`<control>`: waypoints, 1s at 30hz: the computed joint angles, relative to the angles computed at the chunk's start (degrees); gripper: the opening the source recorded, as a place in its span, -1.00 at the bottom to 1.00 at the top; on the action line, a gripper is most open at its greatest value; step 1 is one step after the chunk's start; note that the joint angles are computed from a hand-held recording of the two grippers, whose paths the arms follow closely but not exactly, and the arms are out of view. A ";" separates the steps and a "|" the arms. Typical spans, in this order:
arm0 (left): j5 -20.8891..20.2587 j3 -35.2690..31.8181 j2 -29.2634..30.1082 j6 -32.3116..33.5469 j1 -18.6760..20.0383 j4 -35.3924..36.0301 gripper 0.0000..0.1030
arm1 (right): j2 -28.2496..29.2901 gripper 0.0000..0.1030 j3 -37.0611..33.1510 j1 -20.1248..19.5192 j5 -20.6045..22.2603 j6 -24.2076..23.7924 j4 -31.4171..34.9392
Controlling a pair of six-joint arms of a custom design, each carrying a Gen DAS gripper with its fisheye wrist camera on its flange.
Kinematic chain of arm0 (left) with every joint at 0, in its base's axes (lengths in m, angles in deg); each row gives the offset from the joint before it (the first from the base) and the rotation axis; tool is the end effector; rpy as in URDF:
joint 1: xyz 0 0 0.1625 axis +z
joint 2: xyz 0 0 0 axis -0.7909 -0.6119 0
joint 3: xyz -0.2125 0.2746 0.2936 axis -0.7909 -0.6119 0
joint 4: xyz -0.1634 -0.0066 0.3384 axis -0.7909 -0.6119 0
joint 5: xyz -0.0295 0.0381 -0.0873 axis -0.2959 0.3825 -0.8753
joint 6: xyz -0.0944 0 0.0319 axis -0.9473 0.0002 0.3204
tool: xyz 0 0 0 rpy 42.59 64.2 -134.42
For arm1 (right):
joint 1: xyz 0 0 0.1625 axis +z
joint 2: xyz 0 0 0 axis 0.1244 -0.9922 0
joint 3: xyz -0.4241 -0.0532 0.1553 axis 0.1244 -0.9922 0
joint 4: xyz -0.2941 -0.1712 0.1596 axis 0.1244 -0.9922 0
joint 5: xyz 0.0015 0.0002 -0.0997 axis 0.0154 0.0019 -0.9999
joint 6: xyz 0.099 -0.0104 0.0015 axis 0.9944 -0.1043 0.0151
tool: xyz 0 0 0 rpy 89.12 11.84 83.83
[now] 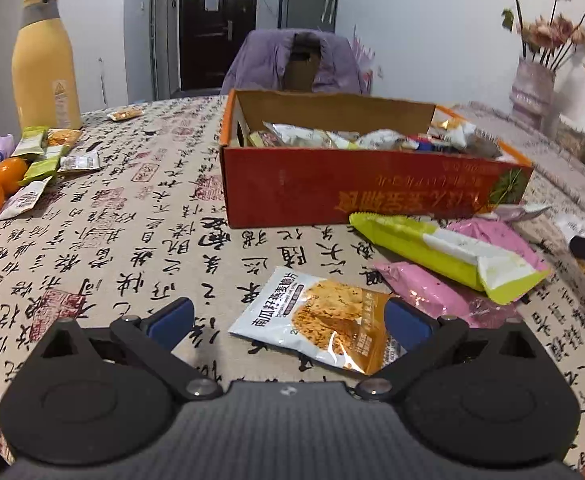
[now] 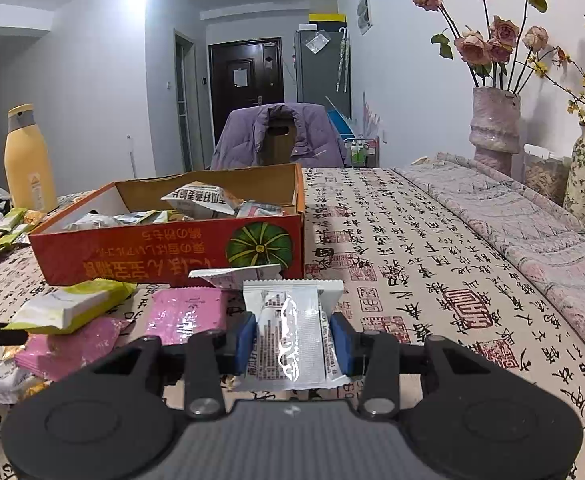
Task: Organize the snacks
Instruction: 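Grasp a clear sachet with the right gripper while the left grasps a seed-cake packet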
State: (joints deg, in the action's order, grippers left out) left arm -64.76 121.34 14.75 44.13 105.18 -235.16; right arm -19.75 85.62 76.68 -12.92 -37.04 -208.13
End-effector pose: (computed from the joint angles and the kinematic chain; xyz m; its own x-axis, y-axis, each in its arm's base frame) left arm -0.2306 -0.6779 0.0788 -0.6970 -0.2696 -0.6644 0.4130 0.6065 -0.6794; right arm 0.0508 -0.7734 0.2484 -0.7021 -0.4005 0.5888 -0.7075 0.4855 -0.5135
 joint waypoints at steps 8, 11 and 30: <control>-2.81 -2.50 -0.39 -3.49 1.38 7.63 1.00 | -0.02 -0.22 0.36 -0.08 0.13 0.47 -0.08; -2.23 -3.04 0.14 -3.70 1.58 7.13 1.00 | -0.07 -0.22 0.54 -0.02 0.36 0.36 -0.16; 1.56 -2.60 1.61 0.52 0.73 1.20 0.44 | -0.60 -0.21 1.60 -0.23 0.80 0.75 -0.04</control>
